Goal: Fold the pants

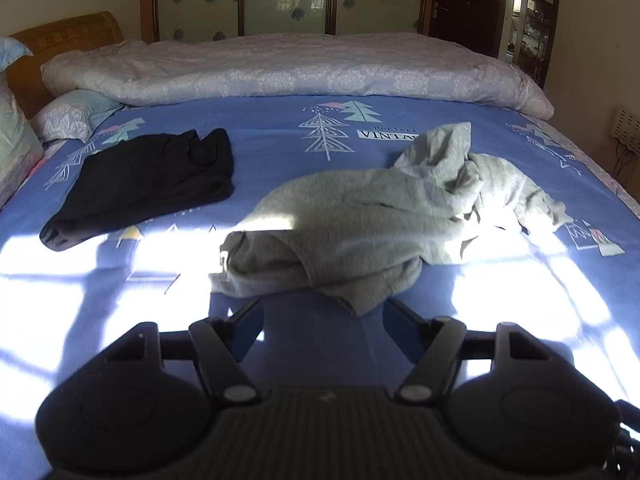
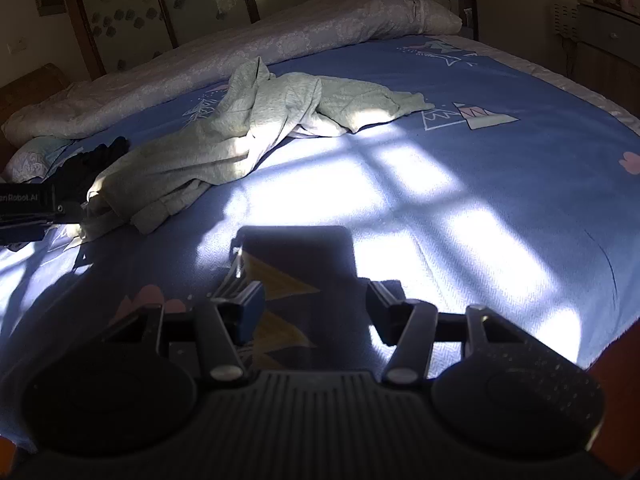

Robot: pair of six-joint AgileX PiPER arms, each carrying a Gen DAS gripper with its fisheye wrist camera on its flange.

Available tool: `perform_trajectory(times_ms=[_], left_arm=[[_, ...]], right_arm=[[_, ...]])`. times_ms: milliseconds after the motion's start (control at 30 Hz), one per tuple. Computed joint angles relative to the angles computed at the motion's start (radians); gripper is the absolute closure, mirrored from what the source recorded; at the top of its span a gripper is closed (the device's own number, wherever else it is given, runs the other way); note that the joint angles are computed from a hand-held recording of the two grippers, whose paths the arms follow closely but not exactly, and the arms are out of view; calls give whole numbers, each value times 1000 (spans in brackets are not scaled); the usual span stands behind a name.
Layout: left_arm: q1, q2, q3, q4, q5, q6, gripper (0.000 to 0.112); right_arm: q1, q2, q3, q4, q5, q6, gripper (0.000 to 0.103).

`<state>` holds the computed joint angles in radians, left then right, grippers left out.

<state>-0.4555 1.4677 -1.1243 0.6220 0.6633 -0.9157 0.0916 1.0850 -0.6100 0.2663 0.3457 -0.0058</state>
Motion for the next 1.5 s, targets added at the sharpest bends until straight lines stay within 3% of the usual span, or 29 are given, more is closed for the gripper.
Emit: perform_trajectory(times_ms=[133,200,300,333,433,533,600,633,733,800,900,967,1000,1033,1133,1233,1300,1367,1467,1500], left_arm=[[46,201,-171,-3,-30,31,47],[59,294,-251,16,-34,38,57],[93,399,-349,-76,-29,131,104],[106,409,-355,-101,-39,149,107],[152,334,-270,-195,-129,215,108],[210,161,-85,-348,-248,352,108],[256,36,27,-470,-273,475,108],[284,-24,73,-529,-261,542,108],[383,-155,168,-747,-245,771,108],[475,-242,200,-928,-191,926,108],[605,-332,229,-1169,-84,1189,108],[628,-383,227,-1161,-54,1201,108],[635,-401,222,-1149,-41,1191,108],[658,-416,210,-1171,-18,1202,108],[717,-444,178,-1198,31,1220,108],[813,-462,123,-1262,72,1296,109],[887,-451,50,-1321,115,1325,109],[877,-424,-36,-1268,93,1275,109],[704,-350,-118,-982,-61,1092,108],[662,-318,-134,-882,-84,1012,105]], right_arm=[[-29,22,-5,49,-12,-65,45],[-46,33,-11,64,-18,-96,45],[-104,95,-58,229,-18,-300,45],[-124,119,-83,287,-10,-362,45],[-202,227,-198,527,47,-578,44],[-230,355,-342,697,102,-702,43],[-225,472,-461,785,129,-763,33],[-212,530,-521,799,117,-756,26],[-175,706,-731,709,101,-584,25],[-168,803,-866,639,164,-423,25],[-158,906,-1005,636,286,-319,20],[-113,967,-1100,477,354,-174,33],[-92,992,-1135,421,406,-139,71],[-80,993,-1130,405,426,-145,92],[-88,868,-924,540,351,-326,95],[-179,677,-701,763,365,-577,95],[-292,529,-567,910,479,-740,95],[-404,417,-487,995,617,-841,95],[-551,309,-415,1065,824,-929,88],[-559,294,-400,1045,860,-913,76]])
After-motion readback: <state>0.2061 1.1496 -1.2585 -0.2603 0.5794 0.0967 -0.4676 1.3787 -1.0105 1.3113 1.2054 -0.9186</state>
